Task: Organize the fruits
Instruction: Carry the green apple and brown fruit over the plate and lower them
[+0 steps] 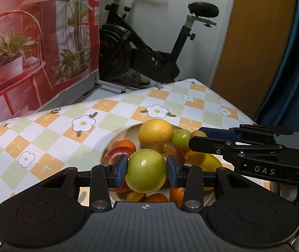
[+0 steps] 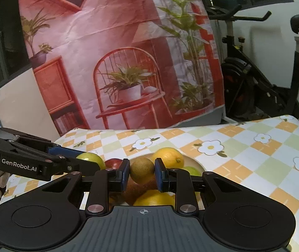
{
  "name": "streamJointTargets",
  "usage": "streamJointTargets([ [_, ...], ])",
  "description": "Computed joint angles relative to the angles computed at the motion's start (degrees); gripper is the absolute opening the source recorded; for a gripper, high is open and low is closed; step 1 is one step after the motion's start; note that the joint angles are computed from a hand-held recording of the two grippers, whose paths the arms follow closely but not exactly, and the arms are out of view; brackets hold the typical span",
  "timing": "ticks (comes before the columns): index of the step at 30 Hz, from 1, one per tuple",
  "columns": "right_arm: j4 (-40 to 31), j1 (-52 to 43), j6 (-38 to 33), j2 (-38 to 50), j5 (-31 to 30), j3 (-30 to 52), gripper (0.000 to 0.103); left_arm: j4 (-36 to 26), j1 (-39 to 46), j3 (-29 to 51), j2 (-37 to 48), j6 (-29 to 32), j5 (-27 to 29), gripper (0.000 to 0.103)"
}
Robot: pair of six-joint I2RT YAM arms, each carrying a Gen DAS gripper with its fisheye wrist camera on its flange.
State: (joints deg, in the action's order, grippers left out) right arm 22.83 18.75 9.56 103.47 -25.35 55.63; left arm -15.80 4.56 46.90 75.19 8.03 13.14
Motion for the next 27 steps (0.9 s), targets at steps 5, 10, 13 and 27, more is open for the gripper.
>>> streamJointTargets([
  [5, 0.7, -0.94, -0.01, 0.35, -0.46, -0.71, 0.023, -0.28, -1.23, 0.58, 1.31, -0.3, -0.87, 0.043],
  [10, 1.23, -1.43, 0.21, 0.76, -0.67, -0.81, 0.023, -0.64, -1.93, 0.93, 2.06, -0.19, -1.46, 0.043],
  [13, 1.33, -1.6, 0.23, 0.89, -0.75, -0.84, 0.023, -0.88, -2.16, 0.97, 2.25, 0.09, -1.73, 0.043],
  [27, 1.33, -2.52, -0.32, 2.7, -0.61, -0.22, 0.023, -1.18, -2.27, 1.28, 4.22, 0.84, -2.12, 0.043],
])
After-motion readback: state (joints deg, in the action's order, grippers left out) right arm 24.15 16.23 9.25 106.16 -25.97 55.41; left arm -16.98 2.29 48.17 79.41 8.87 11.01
